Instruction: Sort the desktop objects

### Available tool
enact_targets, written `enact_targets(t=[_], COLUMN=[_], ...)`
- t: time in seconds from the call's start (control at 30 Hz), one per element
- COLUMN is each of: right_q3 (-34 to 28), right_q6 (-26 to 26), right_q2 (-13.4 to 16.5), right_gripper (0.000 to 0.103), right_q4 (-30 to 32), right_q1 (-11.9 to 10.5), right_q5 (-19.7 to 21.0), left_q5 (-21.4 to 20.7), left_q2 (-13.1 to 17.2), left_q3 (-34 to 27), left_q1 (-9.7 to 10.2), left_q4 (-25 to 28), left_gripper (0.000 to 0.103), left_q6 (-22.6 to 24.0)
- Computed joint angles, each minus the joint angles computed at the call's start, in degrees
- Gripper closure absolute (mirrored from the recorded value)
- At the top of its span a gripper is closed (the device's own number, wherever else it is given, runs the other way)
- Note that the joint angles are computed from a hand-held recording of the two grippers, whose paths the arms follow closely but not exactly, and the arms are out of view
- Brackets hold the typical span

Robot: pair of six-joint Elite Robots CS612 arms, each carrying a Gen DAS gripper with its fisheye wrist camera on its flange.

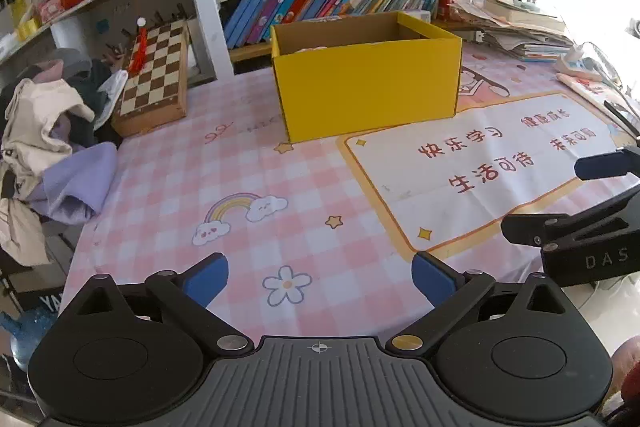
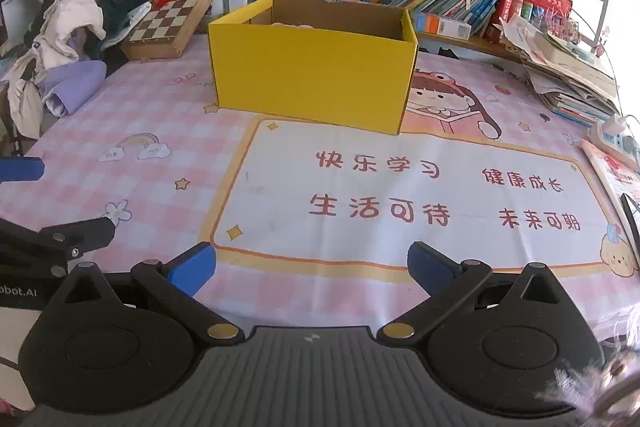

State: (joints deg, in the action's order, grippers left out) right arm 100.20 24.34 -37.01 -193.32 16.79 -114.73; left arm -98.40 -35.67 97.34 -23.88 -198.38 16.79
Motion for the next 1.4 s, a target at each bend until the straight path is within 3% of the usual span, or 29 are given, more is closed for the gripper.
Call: enact_targets(t=[1.4], right_q3=[0.5], right_q6=[-1.1], right_q2=[-0.5], right_gripper=[0.0], right_q4=[1.9], right_q1=[0.1], right_q5=[-0.6], left_q5=[-1.5], left_q2=[-0.2], left_q3=[-0.4], left_q1=[-0.23], left_q4=[3.1], left_gripper=[0.0], left_q6=[0.7])
